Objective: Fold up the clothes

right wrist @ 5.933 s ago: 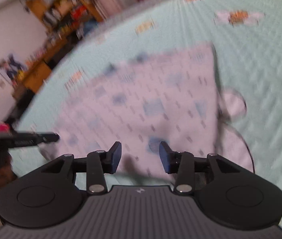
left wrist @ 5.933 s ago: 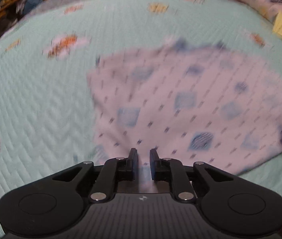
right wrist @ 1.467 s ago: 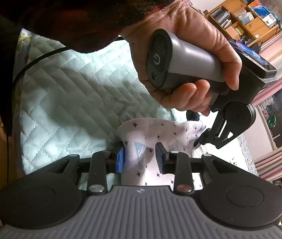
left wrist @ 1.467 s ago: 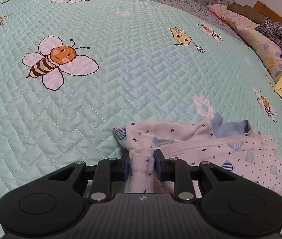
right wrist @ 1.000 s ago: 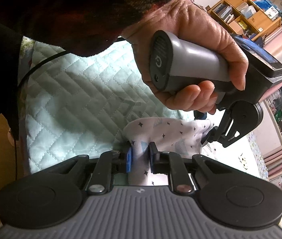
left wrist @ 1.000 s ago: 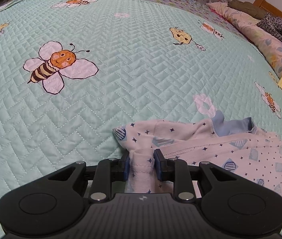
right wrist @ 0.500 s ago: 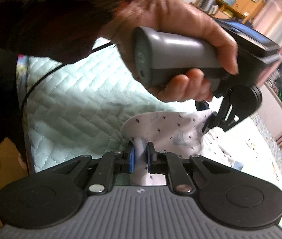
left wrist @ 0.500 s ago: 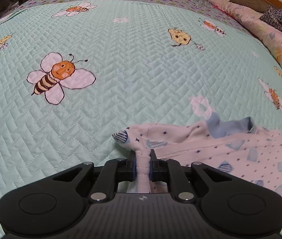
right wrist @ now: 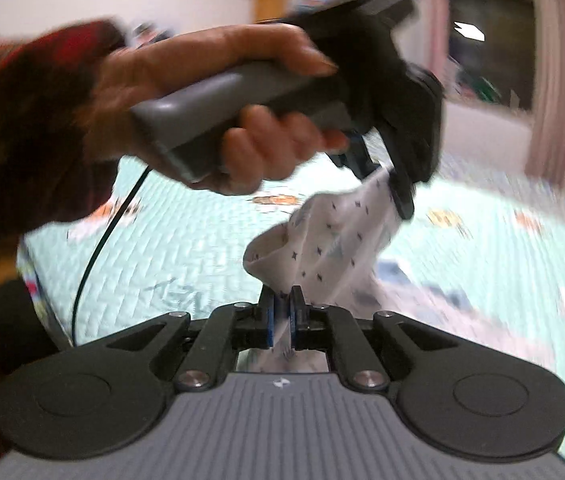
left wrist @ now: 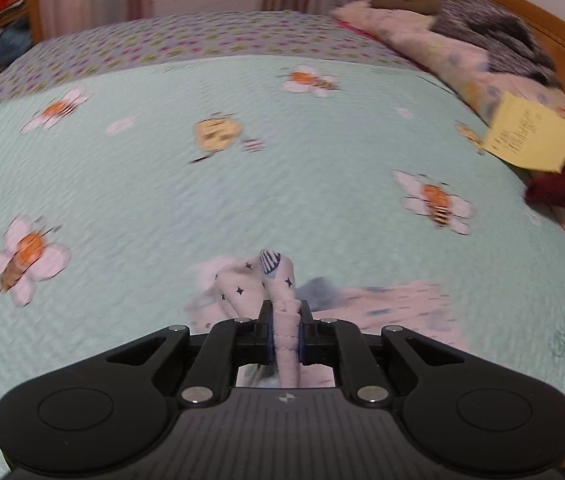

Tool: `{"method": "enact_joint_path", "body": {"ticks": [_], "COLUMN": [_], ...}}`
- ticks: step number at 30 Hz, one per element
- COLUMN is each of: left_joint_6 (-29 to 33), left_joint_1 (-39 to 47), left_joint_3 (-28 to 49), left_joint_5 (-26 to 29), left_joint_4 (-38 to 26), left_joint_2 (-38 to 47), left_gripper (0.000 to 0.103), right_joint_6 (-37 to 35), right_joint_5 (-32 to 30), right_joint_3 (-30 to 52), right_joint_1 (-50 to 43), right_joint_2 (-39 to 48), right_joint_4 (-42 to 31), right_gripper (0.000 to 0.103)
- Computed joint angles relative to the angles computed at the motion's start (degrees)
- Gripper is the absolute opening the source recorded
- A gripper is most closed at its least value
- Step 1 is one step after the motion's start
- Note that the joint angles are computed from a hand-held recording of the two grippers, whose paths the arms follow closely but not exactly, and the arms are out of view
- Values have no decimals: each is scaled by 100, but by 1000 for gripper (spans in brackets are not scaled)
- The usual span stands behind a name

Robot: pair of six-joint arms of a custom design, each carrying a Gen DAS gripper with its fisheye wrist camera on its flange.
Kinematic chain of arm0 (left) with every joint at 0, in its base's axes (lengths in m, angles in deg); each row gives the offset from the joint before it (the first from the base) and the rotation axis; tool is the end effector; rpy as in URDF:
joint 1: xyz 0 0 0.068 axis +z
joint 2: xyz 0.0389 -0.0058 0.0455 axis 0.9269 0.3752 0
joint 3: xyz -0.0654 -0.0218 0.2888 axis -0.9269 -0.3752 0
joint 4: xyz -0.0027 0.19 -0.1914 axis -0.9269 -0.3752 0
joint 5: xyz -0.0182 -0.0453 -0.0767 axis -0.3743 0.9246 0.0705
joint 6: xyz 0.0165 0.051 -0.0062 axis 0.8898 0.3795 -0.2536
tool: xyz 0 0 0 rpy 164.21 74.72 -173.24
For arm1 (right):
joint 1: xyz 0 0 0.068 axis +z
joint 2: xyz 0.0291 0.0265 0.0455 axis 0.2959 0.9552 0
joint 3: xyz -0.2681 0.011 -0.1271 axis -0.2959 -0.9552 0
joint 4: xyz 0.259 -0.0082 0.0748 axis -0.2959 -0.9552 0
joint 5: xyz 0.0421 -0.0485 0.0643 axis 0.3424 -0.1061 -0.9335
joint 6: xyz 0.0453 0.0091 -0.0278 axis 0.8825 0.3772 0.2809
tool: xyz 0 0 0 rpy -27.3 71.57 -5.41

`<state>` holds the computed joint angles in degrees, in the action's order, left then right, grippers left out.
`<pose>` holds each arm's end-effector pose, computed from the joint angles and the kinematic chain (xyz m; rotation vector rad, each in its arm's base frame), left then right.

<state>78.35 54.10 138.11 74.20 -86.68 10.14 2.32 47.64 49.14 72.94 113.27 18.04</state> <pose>0.3814 -0.0935 0.2894 0.0419 2.4983 -0.1626 0.1628 0.2288 0.1635 -0.7458 1.9028 0.5357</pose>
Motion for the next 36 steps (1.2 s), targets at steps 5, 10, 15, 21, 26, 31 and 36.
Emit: {"method": "enact_joint_path", "body": {"ticks": [5,10,15,21,26,31,36], "left_joint_6": [-347,-485,-659,-709,-613,-546,-490], "left_joint_1": [-926,-1582,-1851,-1842,-1882,-1880,-1860], "left_joint_3": [977,1971,2472,2649,2696,2647,2557], "left_joint_5": [-533,-892,-1162,-1240,-1282,-1236,-1144], "left_joint_4": [-395,-843,-1107,-1333,-1407,-1402,-1372], "left_joint_2": [892,2063,2686,2670,2679,2607,2491], "left_gripper": [11,11,11,11,11,11,11], "right_joint_6": [1599,2785,3290,3650,2651,1674,1827], "right_joint_5": [-1346,-2943,-3692,-4174,-3012,-2017,-3279], "right_joint_3": [-1241,-2076,-2473,-2452,-2625,-2168,-1304], "right_joint_1": [-1277,-2849,-3628,-3993,-3298,-2642,-3284], "right_joint_2": [-602,289,1629,2517,491,-287,1297], "right_joint_4": [599,1911,3544,4514,3042,1732,2061], "right_gripper": [8,8,8,8,52,78,77]}}
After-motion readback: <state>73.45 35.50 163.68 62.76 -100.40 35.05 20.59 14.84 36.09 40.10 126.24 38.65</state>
